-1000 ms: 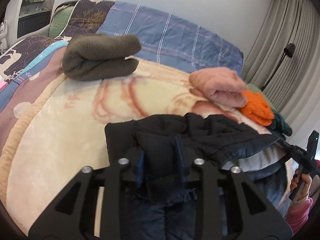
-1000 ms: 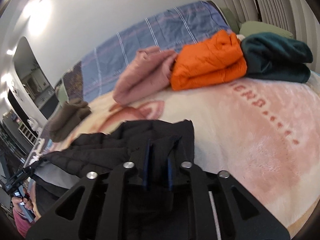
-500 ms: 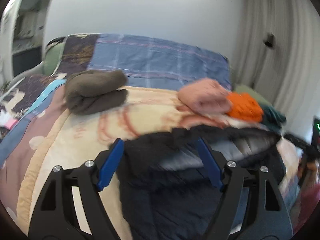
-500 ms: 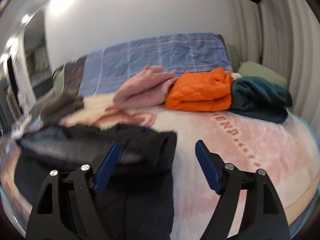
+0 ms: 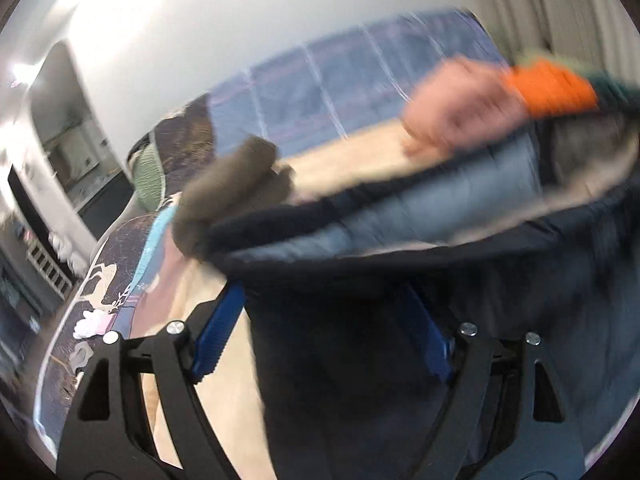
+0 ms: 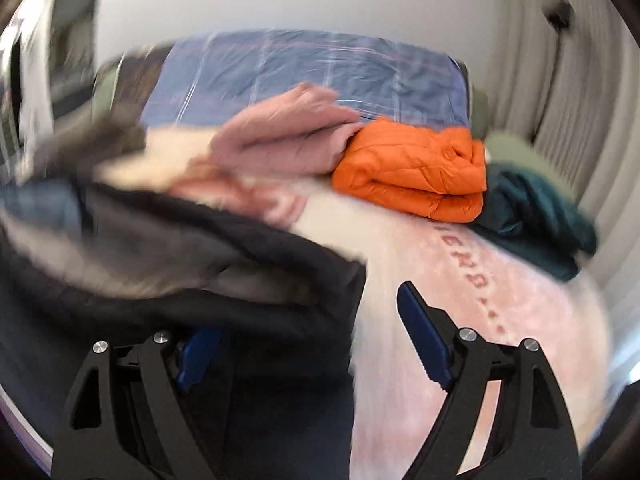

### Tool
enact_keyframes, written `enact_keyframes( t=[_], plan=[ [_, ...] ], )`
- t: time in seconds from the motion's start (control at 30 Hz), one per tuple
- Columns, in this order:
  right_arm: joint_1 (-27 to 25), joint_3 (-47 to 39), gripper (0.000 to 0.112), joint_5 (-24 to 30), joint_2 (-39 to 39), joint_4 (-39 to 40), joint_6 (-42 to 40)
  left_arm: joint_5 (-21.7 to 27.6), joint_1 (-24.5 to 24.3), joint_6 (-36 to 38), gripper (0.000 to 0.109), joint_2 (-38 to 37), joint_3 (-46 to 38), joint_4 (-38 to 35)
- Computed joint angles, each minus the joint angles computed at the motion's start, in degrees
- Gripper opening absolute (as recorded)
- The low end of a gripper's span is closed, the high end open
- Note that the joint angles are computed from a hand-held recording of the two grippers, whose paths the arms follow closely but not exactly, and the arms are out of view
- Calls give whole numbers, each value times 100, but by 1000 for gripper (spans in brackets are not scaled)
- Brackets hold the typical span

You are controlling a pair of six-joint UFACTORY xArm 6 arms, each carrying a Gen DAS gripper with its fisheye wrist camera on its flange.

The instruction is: Fold large clothes

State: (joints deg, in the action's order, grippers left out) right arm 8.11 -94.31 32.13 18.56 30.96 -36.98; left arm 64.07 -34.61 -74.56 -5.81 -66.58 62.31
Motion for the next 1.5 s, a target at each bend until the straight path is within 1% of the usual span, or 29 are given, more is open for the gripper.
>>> enact_keyframes(
  t=[0.07, 0.13, 0.17, 0.27, 0.3, 0.33, 0.37, 0.4, 0.43, 0.47, 0.5, 0.53, 0.57, 0.6, 0.67, 0.7, 0.73, 0.8, 0.87, 0.93, 1.0, 1.07, 1.17, 1.2, 1.27, 1.33, 1.4, 1.47, 1.5],
  plan=[
    [-131, -881, 84, 522, 567, 4, 575, -43, 279, -88, 84, 24, -126, 19],
    [-200, -1481, 84, 908, 971, 24, 803, -546, 736, 14, 84, -20, -87, -388],
    [-228, -1713, 84, 1124, 1115, 108, 790, -883, 924, 122, 84, -59, -4, -636],
    [-328, -2300, 84, 1834, 1502, 597, 630, -2436, 1729, 716, 85, -108, 474, -1921],
    [-349, -2457, 84, 1999, 1616, 729, 593, -2768, 1915, 865, 85, -83, 605, -2333],
    [-356, -2578, 83, 2111, 1698, 801, 576, -3010, 1991, 862, 81, -67, 734, -2543],
    [-353, -2711, 71, 2240, 1789, 833, 559, -3476, 2169, 992, 66, -73, 934, -2924],
    [-341, -2842, 45, 2371, 1879, 787, 566, -3744, 2227, 1035, 56, -47, 1032, -3087],
    [-311, -3002, 29, 2510, 1986, 627, 631, -3933, 2267, 984, 40, -85, 1174, -3140],
    [-282, -2994, 14, 2472, 1996, 543, 668, -4005, 2287, 829, 24, -139, 1265, -3019],
    [-256, -2813, 7, 2309, 1893, 569, 630, -4138, 2323, 700, 18, -207, 1331, -2850],
    [-237, -2589, 6, 2080, 1754, 673, 522, -4097, 2276, 506, 12, -150, 1205, -2637],
    [-229, -2446, 4, 1905, 1653, 763, 462, -4060, 2248, 159, 10, -239, 1195, -2189],
    [-228, -2282, 3, 1717, 1538, 887, 378, -3966, 2196, -22, 10, -225, 1084, -1943],
    [-179, -2053, 1, 1213, 1366, 905, 340, -3481, 2016, -548, 10, -254, 823, -1128],
    [-115, -1971, 0, 851, 1326, 648, 456, -3256, 1959, -582, 10, -230, 700, -994],
    [-81, -1983, 0, 684, 1360, 359, 640, -3079, 1915, -584, 10, -140, 575, -930],
    [-55, -2255, 0, 663, 1649, -381, 1212, -2802, 1925, -283, 12, 149, 367, -1198],
    [-79, -2702, 0, 1132, 2064, -1000, 1765, -2611, 1959, 53, 27, 545, 190, -1548],
    [-133, -2660, 0, 1307, 2126, -966, 1879, -2978, 2060, 219, 28, 683, 348, -1907],
    [-171, -2276, 0, 1029, 1872, -821, 1776, -3191, 2077, -43, 34, 485, 541, -1672],
    [-174, -1862, 1, 650, 1499, -675, 1570, -3362, 2090, -221, 52, 265, 666, -1491],
    [-59, -1202, 2, 64, 848, -181, 819, -3383, 2000, -394, 54, 4, 622, -1178],
    [-20, -1163, 9, 23, 770, -60, 632, -3397, 1923, -511, 55, -86, 597, -981],
    [86, -1081, 23, 162, 620, 360, 175, -3557, 1843, -630, 57, -170, 561, -801],
    [133, -1212, 24, 703, 658, 910, -219, -3869, 1761, -528, 57, -73, 426, -931],
    [173, -1412, 24, 1246, 807, 1217, -327, -4100, 1615, -171, 57, 133, 249, -1221],
    [287, -1574, 24, 1513, 1022, 964, -82, -4106, 1474, 139, 60, 447, -17, -1448],
    [383, -1530, 24, 1322, 1143, 485, 262, -4031, 1392, 360, 61, 713, -210, -1677]
  ],
)
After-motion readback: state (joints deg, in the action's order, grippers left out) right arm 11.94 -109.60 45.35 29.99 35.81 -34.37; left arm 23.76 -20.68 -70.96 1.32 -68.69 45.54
